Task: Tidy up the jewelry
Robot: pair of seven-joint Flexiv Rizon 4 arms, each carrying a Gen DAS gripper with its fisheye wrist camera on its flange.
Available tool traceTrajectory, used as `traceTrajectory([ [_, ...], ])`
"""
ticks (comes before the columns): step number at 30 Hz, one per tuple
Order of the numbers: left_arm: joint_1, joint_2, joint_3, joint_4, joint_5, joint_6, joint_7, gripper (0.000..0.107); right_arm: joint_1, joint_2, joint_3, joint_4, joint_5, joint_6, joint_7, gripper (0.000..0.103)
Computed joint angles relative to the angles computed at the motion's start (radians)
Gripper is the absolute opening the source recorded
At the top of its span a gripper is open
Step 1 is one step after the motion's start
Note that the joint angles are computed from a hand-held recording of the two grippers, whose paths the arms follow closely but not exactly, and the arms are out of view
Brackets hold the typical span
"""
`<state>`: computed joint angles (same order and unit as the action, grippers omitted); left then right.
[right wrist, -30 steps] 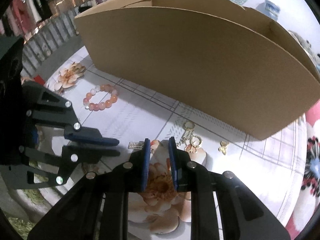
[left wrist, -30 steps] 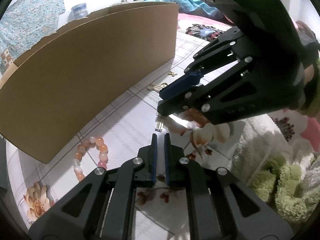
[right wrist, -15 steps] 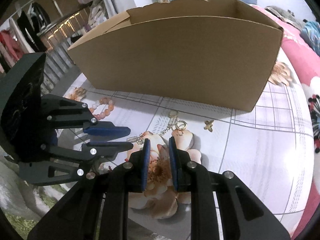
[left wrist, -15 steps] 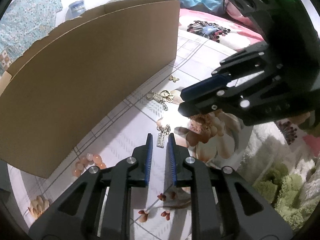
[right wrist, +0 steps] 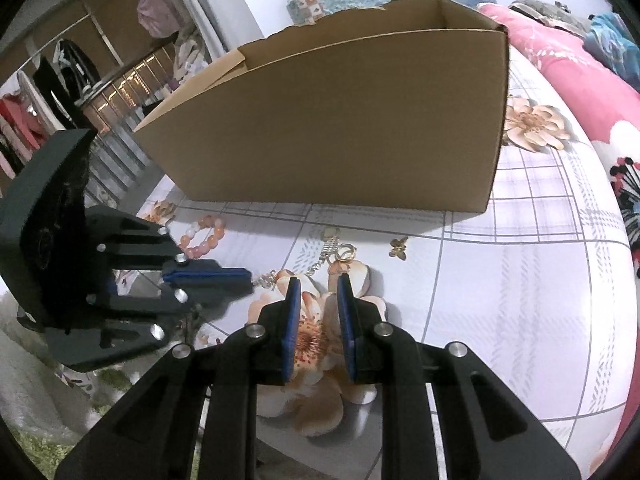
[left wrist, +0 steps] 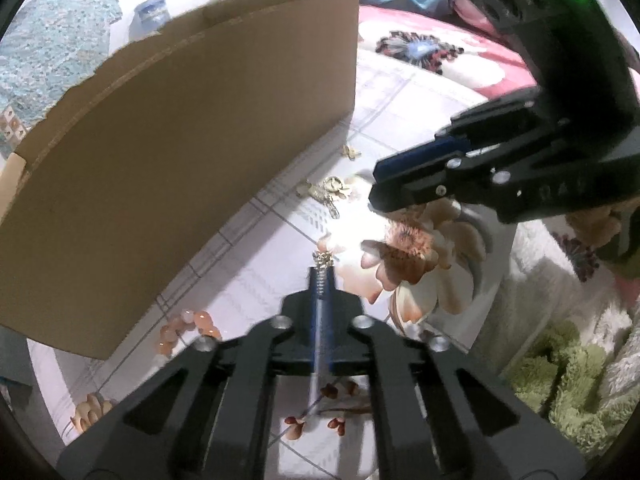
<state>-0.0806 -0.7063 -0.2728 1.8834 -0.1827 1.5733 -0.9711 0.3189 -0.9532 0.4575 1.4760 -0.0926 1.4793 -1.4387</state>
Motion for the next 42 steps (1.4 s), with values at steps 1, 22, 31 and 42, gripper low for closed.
traceTrajectory([
  [1, -0.004, 0.005, 0.006, 0.002, -0.001, 0.003, -0.005, 0.000, -0.004, 0.001, 0.003, 0.005, 0.003, 0.005, -0.002, 0.019],
  [22, 0.092, 0.036, -0.073, 0.079, 0.038, 0.135, -0.128, 0.000, 0.028, 0.008, -0.036, 0.024, -0.044, 0.055, 0.075, 0.019],
  [31, 0.120, 0.004, -0.096, 0.071, 0.064, 0.153, -0.177, 0.000, 0.112, 0.001, -0.131, -0.020, -0.066, -0.012, 0.138, 0.019],
  [42, 0.175, -0.017, -0.142, 0.076, 0.104, 0.170, -0.193, 0.000, 0.310, 0.023, -0.402, -0.031, -0.184, -0.062, 0.294, 0.012],
])
